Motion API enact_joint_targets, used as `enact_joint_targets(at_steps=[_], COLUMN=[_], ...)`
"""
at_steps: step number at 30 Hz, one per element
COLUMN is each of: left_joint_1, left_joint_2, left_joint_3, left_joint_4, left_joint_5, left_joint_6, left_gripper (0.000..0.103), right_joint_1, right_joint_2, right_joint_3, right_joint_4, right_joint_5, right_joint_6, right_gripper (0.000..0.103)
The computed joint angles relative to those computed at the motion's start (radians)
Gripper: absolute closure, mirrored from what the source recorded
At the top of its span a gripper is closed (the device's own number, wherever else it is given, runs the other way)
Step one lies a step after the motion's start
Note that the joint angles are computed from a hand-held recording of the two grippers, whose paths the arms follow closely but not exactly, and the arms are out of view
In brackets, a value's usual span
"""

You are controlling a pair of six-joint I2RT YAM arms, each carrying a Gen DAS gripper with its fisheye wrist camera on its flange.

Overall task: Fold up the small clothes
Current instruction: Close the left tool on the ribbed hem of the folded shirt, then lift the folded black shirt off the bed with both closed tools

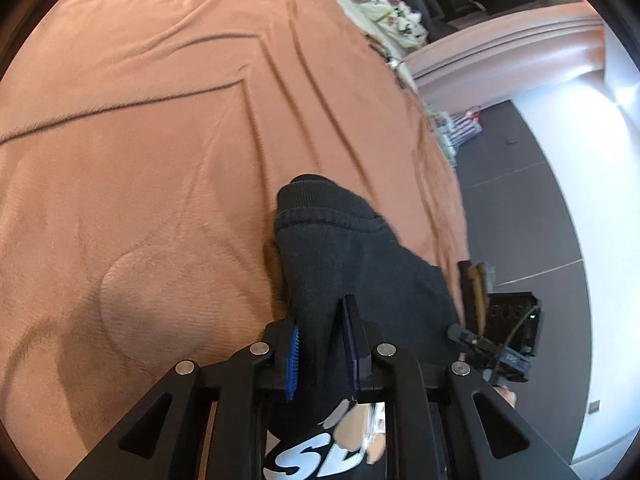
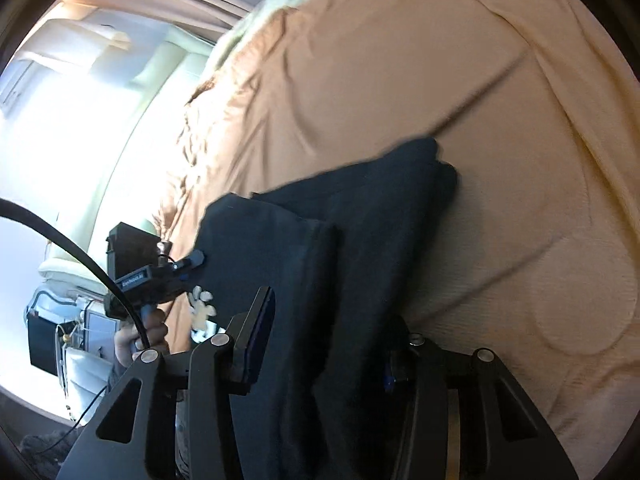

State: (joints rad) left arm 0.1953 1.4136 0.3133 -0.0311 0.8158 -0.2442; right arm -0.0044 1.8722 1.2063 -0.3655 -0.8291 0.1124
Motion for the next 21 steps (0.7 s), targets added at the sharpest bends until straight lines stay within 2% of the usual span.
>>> enact_joint_targets(at_steps=[6,8,10,11,13,21], left_joint_1=[-0.002,-0.010,-0.021,-0.032,-0.032,-0.044], left_joint_2=[0.135,0.159,0.145,0.112,0.028,-0.300], left_joint_3=[-0.005,0.001,0.013,0.010,-0.017,-0.032], left_joint_4=[0.131,0.159,0.138,0.121,0.085,-0.116], left_joint_5=[0.013,0.013,-0.003,-0.022,-0.034,-0.038], left_joint_6=[-0.042,-0.052,-0.056,-0.053,-0.026,-0.026], left_gripper=[0.083,0.083,0.083,0.084,0.094,0.097], right_joint_1=[0.000,0.022,0.049,0.072,0.126,0.233], right_joint_2=[0.077,0.093,0.084,0.079,0.038,-0.168], right_joint_3=[0.050,0.078,0.097,0.108,0.099,-0.014], right_joint_4=[0.005,0.008,-0.011,-0.021,-0.009,0.045], right_joint_5=[-0.007,0.021,0.076,0.109,0.176,0.367], right_joint_6=[-0.012,-0.001,0.006,0.017,0.045,0.046], right_gripper=[0.061,0.062,0.083,0.086,0.091,0.093])
